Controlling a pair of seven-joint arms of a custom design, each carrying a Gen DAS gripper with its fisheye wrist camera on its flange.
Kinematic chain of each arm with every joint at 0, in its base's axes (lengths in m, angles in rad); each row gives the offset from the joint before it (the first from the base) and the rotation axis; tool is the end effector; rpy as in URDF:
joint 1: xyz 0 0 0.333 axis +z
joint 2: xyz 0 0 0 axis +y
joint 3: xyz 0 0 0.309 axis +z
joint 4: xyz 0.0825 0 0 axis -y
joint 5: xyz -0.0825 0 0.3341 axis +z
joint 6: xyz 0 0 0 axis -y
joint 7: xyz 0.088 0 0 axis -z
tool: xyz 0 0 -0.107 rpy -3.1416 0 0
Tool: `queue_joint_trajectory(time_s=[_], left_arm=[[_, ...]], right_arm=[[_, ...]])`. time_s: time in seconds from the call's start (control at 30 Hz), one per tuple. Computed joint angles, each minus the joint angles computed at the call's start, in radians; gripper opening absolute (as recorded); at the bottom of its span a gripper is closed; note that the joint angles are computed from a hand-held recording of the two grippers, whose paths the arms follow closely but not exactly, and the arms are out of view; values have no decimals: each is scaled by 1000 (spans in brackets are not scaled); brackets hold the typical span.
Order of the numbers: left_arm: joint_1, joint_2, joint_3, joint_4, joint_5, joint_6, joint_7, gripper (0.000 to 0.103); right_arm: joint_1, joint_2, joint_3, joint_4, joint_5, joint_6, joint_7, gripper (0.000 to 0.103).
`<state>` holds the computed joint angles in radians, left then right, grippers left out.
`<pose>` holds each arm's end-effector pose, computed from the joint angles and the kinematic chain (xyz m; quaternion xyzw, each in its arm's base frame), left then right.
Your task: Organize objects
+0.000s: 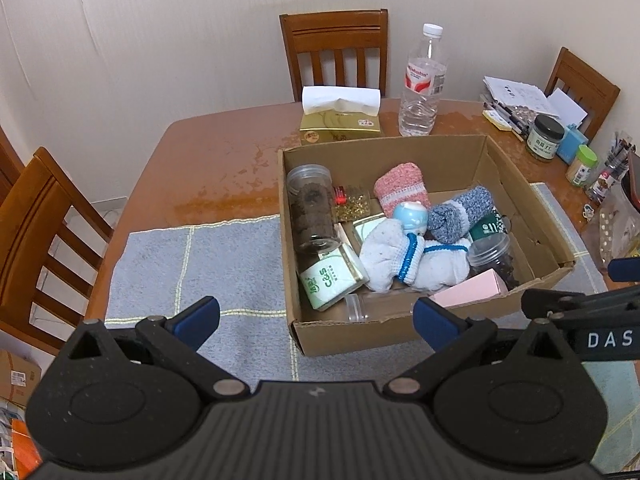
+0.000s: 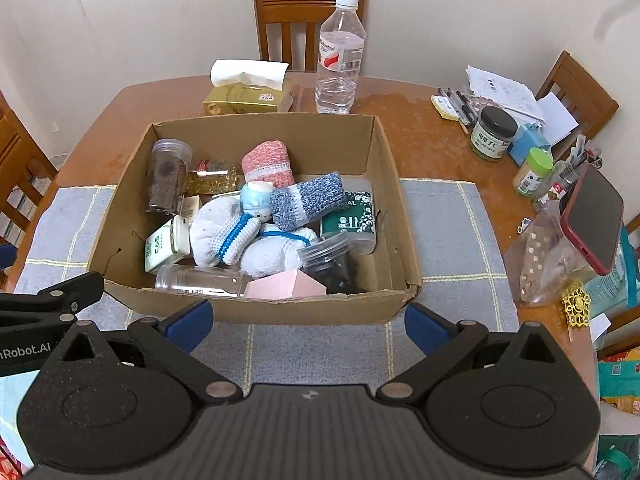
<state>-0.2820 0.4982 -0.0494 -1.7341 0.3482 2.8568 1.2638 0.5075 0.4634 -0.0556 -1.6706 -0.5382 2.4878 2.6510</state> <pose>0.6259 -0.2294 0.3877 -0.5577 0.7674 -0.2325 0.2147 0.5882 0.2942 0.3938 -0.5935 0.7592 -0.2109 0.1643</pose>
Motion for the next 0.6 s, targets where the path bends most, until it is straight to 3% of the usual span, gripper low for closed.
queue_joint_trajectory(time_s=[0.6], left_arm=[[3, -9, -3, -11, -1, -13, 1, 102]], right_arm=[[0, -6, 1, -7, 0, 2, 5, 103]])
